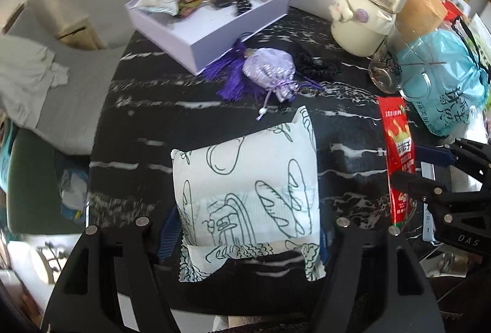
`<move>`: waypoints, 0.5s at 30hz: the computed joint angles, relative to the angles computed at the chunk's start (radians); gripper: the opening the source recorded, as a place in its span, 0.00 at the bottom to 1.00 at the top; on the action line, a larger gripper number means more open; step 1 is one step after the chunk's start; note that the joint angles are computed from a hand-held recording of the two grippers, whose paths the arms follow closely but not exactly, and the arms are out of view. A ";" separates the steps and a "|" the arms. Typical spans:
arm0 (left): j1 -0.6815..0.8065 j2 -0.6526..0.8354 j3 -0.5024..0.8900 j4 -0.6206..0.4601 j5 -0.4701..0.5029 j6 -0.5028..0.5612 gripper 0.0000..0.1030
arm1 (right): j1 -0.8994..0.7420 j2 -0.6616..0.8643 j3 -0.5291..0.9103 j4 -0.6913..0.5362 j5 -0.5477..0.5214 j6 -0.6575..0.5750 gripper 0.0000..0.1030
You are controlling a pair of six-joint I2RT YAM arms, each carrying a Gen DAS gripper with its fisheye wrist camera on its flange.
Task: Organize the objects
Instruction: 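Lift and carry the white packet and red snack packet with both tools toward the box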
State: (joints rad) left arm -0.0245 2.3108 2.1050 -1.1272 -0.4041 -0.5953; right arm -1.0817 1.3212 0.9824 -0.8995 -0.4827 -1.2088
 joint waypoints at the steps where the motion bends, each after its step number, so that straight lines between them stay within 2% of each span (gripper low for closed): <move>1: -0.007 -0.018 -0.027 0.003 -0.009 -0.015 0.65 | 0.001 -0.006 -0.003 -0.007 -0.007 -0.019 0.47; 8: -0.061 -0.146 -0.191 0.003 -0.070 -0.149 0.65 | 0.001 -0.056 -0.015 -0.095 -0.051 -0.154 0.47; 15: -0.093 -0.219 -0.237 -0.038 -0.126 -0.221 0.65 | 0.037 -0.129 -0.023 -0.173 -0.082 -0.226 0.47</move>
State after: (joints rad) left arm -0.1171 2.0916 1.8675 -1.1655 -0.5304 -0.8159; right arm -1.0443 1.1917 0.9595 -1.0726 -0.5649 -1.4353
